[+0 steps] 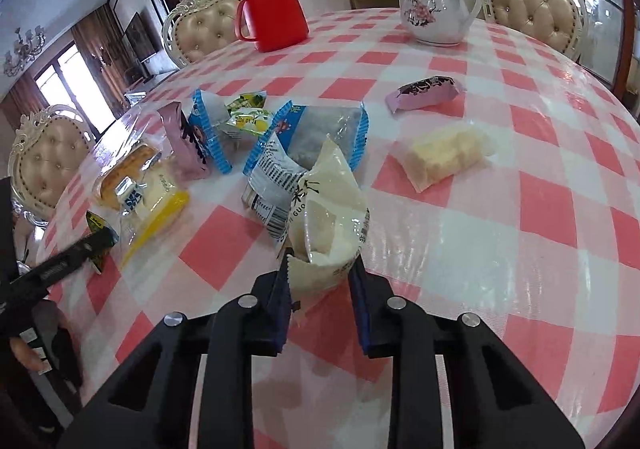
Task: Organize snacks
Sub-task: 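Grasp a white snack bag with the right gripper while the left grasps the green pea bag, then carry both bags to the plastic box and open both grippers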
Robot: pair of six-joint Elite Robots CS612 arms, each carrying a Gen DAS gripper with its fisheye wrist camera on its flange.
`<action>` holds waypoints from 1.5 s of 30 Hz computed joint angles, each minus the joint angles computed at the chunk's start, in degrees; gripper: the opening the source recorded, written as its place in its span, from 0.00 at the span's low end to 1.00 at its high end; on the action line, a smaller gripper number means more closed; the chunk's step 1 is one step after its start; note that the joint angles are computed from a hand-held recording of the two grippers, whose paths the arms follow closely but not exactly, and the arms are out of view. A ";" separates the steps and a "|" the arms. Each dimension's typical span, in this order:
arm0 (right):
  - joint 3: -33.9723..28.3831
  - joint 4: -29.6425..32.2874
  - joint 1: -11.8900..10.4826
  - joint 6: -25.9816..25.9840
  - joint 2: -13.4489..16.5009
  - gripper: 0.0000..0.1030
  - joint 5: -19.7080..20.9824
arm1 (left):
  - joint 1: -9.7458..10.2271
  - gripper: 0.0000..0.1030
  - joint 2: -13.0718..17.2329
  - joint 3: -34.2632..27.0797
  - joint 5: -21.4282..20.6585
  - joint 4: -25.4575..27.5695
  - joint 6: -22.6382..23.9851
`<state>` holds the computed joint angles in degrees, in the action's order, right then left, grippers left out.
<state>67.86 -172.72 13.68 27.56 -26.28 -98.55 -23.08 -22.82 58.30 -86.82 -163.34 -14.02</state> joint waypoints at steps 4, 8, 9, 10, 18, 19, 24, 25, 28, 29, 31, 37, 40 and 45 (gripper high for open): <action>0.41 -1.00 -0.18 0.91 -0.10 0.25 0.90 | 0.48 0.33 -0.20 0.94 -1.07 -2.20 -0.77; 1.35 -3.55 -0.48 1.57 -0.42 0.25 1.98 | 0.76 0.33 -0.72 2.41 -2.11 -4.57 -0.84; 1.57 -4.21 -0.48 1.67 -0.51 0.25 1.97 | 0.75 0.33 -0.94 3.00 -2.08 -5.98 -0.87; 1.84 -4.99 -0.47 1.76 -0.62 0.25 1.91 | 0.79 0.33 -1.21 3.65 -2.33 -7.55 -0.99; 2.84 -8.38 -0.57 2.74 -0.85 0.25 1.71 | 0.75 0.33 -2.17 5.57 -4.96 -11.90 -1.02; 2.78 -8.20 -0.50 2.63 -0.82 0.25 1.43 | 0.70 0.33 -2.19 5.63 -5.22 -11.91 -0.85; 3.25 -7.83 -0.13 4.49 -0.76 0.25 0.64 | 0.58 0.33 -2.21 5.84 -6.89 -12.52 -0.61; 3.51 -7.87 0.03 4.89 -0.83 0.25 0.44 | 0.57 0.33 -2.24 5.99 -7.39 -13.00 -0.61; 4.53 -9.28 0.68 5.85 -1.11 0.25 0.67 | 0.45 0.33 -2.39 6.61 -8.16 -14.51 -0.07; 5.05 -10.30 0.99 6.05 -1.28 0.25 1.25 | 0.35 0.33 -2.57 7.11 -8.53 -15.22 0.18; 5.71 -11.21 1.75 5.93 -1.62 0.25 0.57 | 0.13 0.33 -3.11 8.41 -9.10 -16.25 0.56; 9.22 -15.48 3.87 7.48 -2.93 0.25 1.73 | -0.49 0.34 -5.70 14.57 -10.92 -22.37 2.28; 11.40 -18.48 5.01 8.52 -3.64 0.25 1.42 | -0.26 0.34 -6.78 17.49 -12.63 -24.61 1.56; 13.75 -20.90 6.36 9.36 -4.31 0.25 1.66 | -0.02 0.34 -8.38 21.50 -14.75 -26.64 1.57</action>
<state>81.61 -193.62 20.04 36.93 -30.60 -96.89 -23.11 -31.21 79.80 -101.56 -189.98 -12.45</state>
